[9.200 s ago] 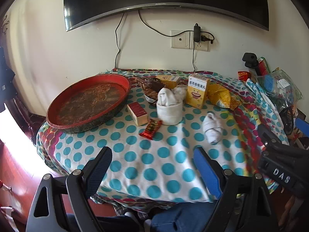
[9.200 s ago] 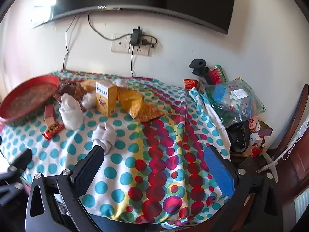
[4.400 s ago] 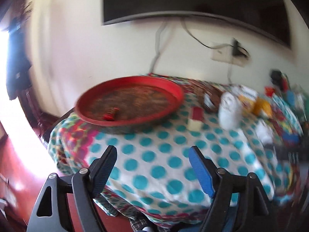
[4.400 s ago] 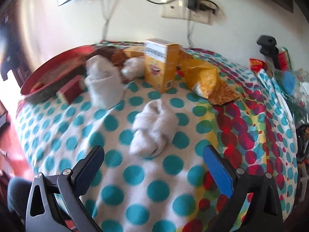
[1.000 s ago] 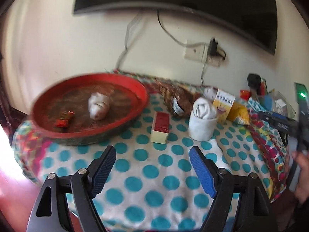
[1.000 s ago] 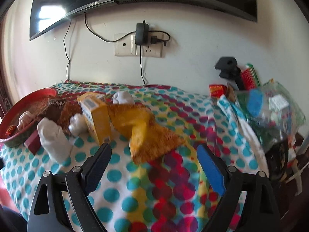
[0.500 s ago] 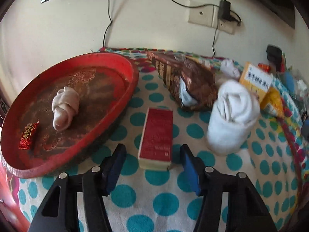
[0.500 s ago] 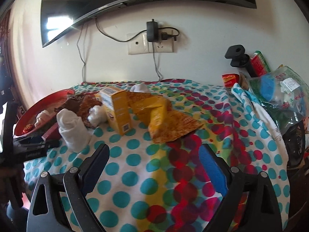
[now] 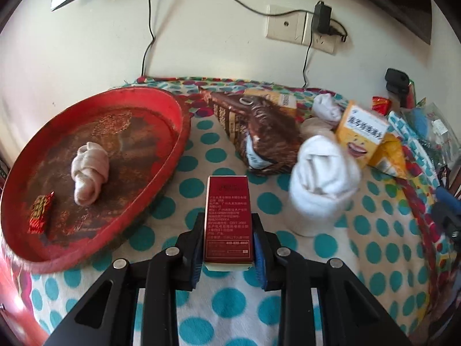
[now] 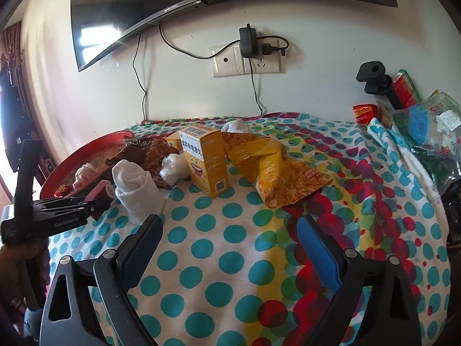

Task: Organize objects
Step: 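Grasp the small red box with the left gripper, then lower the small red box into the red tray and release it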

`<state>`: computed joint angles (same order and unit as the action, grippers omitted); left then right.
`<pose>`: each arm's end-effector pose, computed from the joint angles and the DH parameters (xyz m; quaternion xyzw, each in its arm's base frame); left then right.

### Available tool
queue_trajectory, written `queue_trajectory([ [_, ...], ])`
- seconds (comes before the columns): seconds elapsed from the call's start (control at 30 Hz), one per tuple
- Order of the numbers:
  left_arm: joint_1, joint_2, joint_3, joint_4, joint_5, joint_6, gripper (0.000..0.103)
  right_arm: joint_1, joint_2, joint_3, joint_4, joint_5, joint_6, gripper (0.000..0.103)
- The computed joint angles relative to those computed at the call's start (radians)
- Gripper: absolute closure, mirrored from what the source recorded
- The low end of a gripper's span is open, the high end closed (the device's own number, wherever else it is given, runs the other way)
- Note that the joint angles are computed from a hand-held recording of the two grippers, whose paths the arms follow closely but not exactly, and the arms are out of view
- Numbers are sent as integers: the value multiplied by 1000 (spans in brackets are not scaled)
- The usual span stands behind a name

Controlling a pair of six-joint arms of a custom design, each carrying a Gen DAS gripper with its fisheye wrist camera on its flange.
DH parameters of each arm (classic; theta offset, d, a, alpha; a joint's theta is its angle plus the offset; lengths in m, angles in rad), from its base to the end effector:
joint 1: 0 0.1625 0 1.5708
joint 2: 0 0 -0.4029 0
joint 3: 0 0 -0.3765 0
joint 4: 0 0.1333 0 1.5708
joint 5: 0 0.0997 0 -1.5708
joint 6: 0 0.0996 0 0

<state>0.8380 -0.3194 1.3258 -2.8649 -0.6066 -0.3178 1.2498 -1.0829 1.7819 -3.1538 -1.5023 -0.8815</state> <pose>-0.3054 -0.6610 -0.0553 0.1156 0.8718 -0.3400 0.3333 -0.0618 -0.6298 0.2902 0.2639 -0.8641 0.3700 0.2163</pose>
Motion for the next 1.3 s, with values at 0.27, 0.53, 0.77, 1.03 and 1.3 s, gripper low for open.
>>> queue_trajectory([
  [0.27,-43,-80,119,-37,79,-56,74,13,2,27,-20,-13,-49,9],
  [0.53,-1,-226,222,4,209,-140,74,14,1,29,7,-19,-44,7],
  [0.77,63,-348,255,154,277,-263,74,16,0,32,8,-20,-50,5],
  [1.03,143,-406,208,394,291,-450,74,18,15,30,-5,-45,-55,4],
  [1.3,193,-374,128,482,286,-476,74,17,25,17,12,-58,-50,3],
])
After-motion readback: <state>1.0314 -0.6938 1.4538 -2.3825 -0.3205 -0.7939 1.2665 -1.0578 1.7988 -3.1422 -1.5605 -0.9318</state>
